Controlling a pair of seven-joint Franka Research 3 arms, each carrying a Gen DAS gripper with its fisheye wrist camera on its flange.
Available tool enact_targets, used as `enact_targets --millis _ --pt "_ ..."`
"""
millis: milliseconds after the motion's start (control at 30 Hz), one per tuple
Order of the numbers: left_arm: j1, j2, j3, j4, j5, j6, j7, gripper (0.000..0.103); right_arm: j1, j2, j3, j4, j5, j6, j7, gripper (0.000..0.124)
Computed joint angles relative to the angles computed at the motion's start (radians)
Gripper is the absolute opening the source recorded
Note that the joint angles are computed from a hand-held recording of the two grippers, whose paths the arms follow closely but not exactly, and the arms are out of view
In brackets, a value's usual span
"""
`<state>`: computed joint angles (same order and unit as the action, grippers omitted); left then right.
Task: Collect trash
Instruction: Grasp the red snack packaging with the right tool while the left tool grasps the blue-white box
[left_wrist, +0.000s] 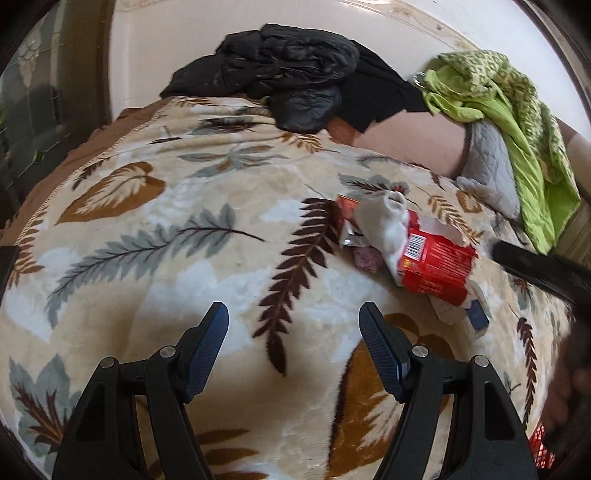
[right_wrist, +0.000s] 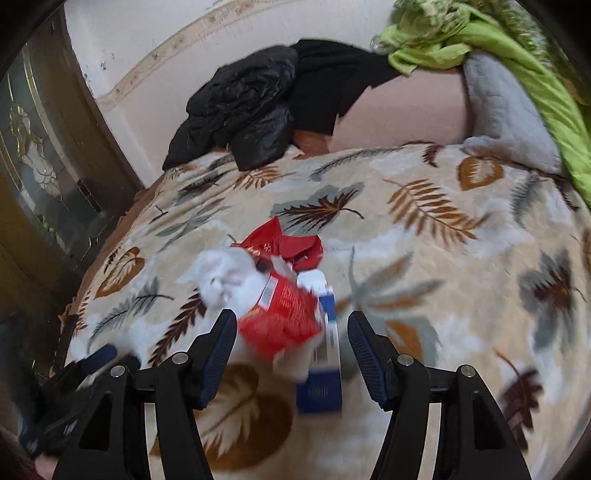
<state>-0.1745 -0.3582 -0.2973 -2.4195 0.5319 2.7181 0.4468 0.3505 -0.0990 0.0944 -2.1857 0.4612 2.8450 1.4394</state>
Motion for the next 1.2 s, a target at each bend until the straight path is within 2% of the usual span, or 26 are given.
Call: enact_targets --millis 100,133,167,200,267,333,467,567,633,733,800,867,933,1033,1100,1200 --pt "-0.009 0.021 0.006 0.011 -0.006 0.017 0.021 0.072 -0.003 0.081 0.002 0.068 -0.028 -0.003 0.001 0.057" --pt "-0.011 0.026 0.007 0.014 -0.01 0.021 0.026 0.072 -0.006 0.099 0.003 0.081 -0.073 -0.007 0.028 0.048" --pt "-0.014 0.032 0.009 0.017 -0.015 0.025 0.032 0.072 -0.008 0.117 0.003 0.097 -0.118 -0.022 0.058 0.034" --pt "-0.016 0.038 0.01 0.021 -0.02 0.027 0.036 0.072 -0.009 0.128 0.003 0.107 -0.118 -0.042 0.056 0.027" --pt "-0.021 0.046 0.014 0.026 -0.03 0.034 0.047 0.072 -0.013 0.123 0.007 0.093 -0.062 -0.052 0.012 0.01" --pt "-0.022 0.05 0.014 0.028 -0.036 0.046 0.047 0.072 -0.011 0.086 0.011 0.05 0.007 -0.031 -0.044 0.006" --pt "-0.03 0.071 0.012 0.042 -0.049 0.075 0.049 0.072 0.017 -0.043 -0.002 -0.065 0.203 0.049 -0.167 0.006" --pt "-0.037 0.093 0.002 0.063 -0.045 0.093 0.054 0.072 0.014 -0.143 0.003 -0.158 0.172 0.127 -0.129 0.006" --pt "-0.043 0.118 -0.008 0.088 -0.037 0.111 0.05 0.072 -0.038 -0.225 0.039 -0.243 0.09 0.175 -0.028 0.006" --pt "-0.062 0.168 -0.015 0.133 -0.036 0.137 0.053 0.073 -0.187 -0.336 0.144 -0.347 -0.046 0.191 0.157 0.006" --pt "-0.075 0.216 -0.02 0.178 -0.031 0.142 0.051 0.081 -0.221 -0.384 0.156 -0.386 -0.081 0.189 0.216 0.006" --pt "-0.078 0.278 -0.033 0.244 0.028 0.137 -0.009 0.082 -0.265 -0.42 0.181 -0.412 -0.12 0.195 0.274 0.006" --pt "-0.1 0.359 -0.03 0.338 0.065 0.088 -0.044 0.082 -0.328 -0.438 0.225 -0.423 -0.171 0.203 0.335 0.006" --pt "-0.156 0.457 -0.01 0.46 0.068 -0.052 -0.022 0.083 -0.346 -0.441 0.222 -0.428 -0.208 0.214 0.384 0.006" --pt "-0.183 0.508 0.005 0.511 0.041 -0.099 0.008 0.083 -0.315 -0.43 0.182 -0.428 -0.221 0.215 0.387 0.006" --pt "-0.22 0.558 0.038 0.569 0.066 -0.149 -0.009 0.083 -0.278 -0.418 0.14 -0.427 -0.24 0.218 0.395 0.006"
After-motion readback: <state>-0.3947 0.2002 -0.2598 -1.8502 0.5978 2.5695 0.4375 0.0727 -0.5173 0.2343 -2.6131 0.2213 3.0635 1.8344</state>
